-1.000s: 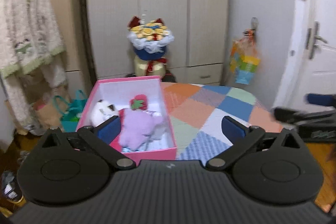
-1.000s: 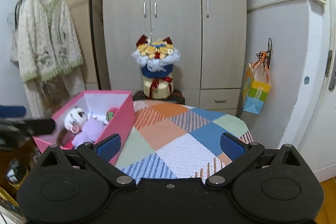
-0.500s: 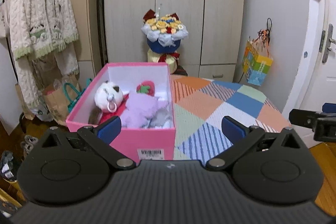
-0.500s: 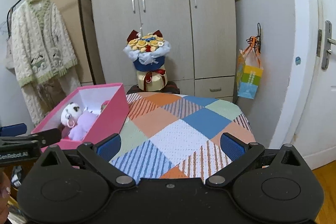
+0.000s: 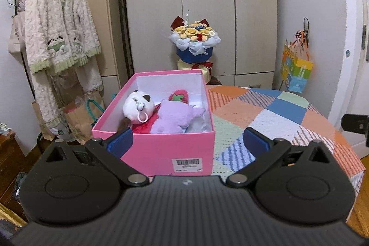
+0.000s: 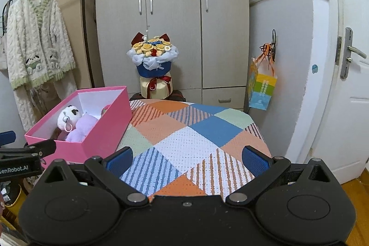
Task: Organize soft objects
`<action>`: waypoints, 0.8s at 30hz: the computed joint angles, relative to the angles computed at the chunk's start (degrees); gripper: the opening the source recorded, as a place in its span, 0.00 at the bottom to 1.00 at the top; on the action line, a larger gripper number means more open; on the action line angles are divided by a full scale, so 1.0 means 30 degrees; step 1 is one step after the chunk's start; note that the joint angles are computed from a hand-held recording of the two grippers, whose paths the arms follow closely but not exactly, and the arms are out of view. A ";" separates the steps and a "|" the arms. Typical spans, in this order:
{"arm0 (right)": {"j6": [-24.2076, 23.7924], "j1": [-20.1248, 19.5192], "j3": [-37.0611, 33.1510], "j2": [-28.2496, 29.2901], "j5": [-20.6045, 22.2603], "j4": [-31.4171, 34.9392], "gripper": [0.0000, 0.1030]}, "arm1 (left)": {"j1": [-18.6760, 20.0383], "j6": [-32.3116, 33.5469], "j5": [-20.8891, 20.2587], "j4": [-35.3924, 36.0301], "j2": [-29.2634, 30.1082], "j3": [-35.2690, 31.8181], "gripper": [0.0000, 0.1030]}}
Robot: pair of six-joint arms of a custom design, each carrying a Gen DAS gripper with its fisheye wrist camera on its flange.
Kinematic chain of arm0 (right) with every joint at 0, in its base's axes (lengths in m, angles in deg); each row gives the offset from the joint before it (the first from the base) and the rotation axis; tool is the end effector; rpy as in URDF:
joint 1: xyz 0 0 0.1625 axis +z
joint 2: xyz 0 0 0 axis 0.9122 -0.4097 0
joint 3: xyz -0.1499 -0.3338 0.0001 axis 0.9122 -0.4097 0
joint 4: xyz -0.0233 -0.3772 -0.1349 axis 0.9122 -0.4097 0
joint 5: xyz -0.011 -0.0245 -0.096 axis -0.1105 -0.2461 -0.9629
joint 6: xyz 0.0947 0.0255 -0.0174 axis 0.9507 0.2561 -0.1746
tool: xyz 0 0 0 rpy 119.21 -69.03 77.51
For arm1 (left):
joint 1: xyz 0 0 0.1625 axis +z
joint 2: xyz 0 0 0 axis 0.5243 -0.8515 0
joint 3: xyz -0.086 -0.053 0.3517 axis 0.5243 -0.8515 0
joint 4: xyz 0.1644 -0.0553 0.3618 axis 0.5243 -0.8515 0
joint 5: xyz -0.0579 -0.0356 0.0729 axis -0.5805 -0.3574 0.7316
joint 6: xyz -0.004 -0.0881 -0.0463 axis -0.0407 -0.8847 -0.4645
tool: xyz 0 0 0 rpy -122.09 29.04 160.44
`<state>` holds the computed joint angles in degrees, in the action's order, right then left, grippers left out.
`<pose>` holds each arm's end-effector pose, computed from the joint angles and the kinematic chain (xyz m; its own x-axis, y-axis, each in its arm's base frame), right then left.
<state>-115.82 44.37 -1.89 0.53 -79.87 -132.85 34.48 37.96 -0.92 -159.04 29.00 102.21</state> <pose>0.3704 -0.7664 0.0757 -0.7204 -0.1585 0.6752 -0.6596 0.4572 -0.5965 -0.0948 -0.7202 0.3444 -0.6685 -0.1409 -0.7302 0.6344 0.4045 -0.6588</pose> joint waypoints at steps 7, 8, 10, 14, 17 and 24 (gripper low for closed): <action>-0.0281 0.0019 0.0214 -0.0027 -0.0077 -0.0308 0.99 | 0.0156 -0.0089 -0.0208 -0.0094 -0.0206 0.0202 1.00; -0.0377 0.0015 0.0022 0.0094 -0.0125 -0.0312 0.99 | 0.0160 -0.0048 -0.0236 -0.0133 -0.0230 0.0255 1.00; -0.0588 0.0021 -0.0356 0.0339 -0.0231 -0.0358 0.99 | 0.0189 -0.0183 -0.0444 -0.0048 -0.0334 0.0381 1.00; -0.1114 -0.0077 0.1301 -0.0416 0.0706 -0.1588 0.99 | 0.0253 0.0040 -0.0590 -0.0181 -0.0213 0.0319 1.00; -0.1218 -0.0049 0.1318 -0.0404 0.0898 -0.1644 0.99 | 0.0336 -0.0050 -0.0590 0.0390 -0.0187 0.0173 1.00; -0.1221 -0.0054 -0.0391 0.0561 0.0507 -0.0805 0.99 | 0.0466 -0.0091 -0.0767 0.0226 -0.0109 0.0060 1.00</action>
<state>-119.49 44.21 -3.07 2.21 -78.35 -135.27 35.88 37.68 -3.22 -158.36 28.67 102.39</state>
